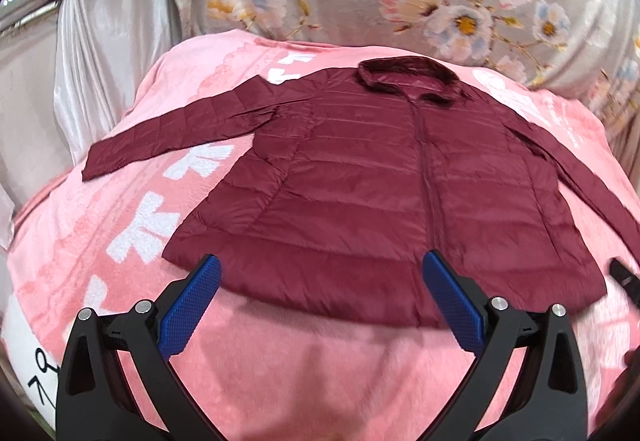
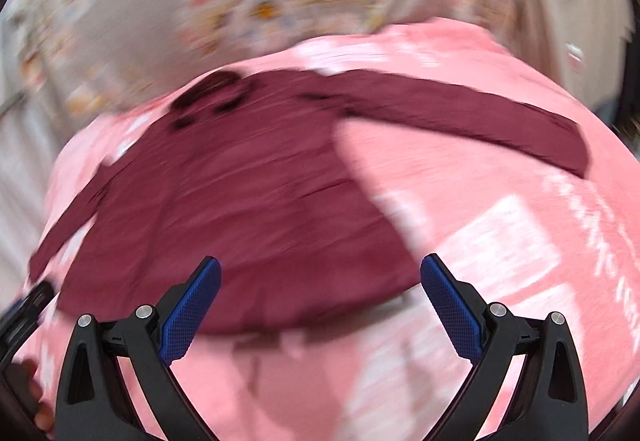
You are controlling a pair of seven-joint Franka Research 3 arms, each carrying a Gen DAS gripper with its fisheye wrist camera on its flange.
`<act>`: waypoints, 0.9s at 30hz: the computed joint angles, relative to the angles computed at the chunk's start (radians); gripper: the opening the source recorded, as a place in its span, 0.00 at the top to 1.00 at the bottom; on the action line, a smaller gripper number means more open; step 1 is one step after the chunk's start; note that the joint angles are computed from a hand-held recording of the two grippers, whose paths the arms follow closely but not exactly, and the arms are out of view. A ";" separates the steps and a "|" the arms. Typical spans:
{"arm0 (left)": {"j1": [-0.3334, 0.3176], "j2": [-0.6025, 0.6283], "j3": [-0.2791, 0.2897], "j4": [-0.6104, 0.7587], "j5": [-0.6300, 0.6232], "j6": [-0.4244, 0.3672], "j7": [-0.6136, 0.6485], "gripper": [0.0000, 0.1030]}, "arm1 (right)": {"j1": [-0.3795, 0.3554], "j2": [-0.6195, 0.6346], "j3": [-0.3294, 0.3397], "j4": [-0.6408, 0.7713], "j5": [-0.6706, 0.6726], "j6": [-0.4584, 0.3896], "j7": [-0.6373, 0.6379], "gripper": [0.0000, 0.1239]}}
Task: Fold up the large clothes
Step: 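Grasp the sleeve cuff with the right tool and lift it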
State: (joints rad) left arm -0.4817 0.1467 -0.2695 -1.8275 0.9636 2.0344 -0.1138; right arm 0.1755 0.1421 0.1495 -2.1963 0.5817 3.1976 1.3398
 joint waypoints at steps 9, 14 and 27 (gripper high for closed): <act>0.065 0.055 0.049 0.047 -0.061 0.048 0.040 0.05 | -0.218 0.249 -0.022 0.277 0.164 -0.151 0.181 0.21; 0.080 0.078 0.067 0.069 -0.069 0.079 0.035 0.05 | -0.353 0.329 0.099 0.374 0.376 -0.101 0.043 0.21; 0.112 0.138 0.112 0.154 -0.117 0.085 0.127 0.05 | -0.010 0.555 -0.405 0.772 -0.124 -0.164 0.556 0.95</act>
State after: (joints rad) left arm -0.3697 0.2849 -0.1577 -1.6732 0.8468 2.1189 0.0136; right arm 0.1655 0.6975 -0.2558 -1.4242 0.4582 3.0338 1.8958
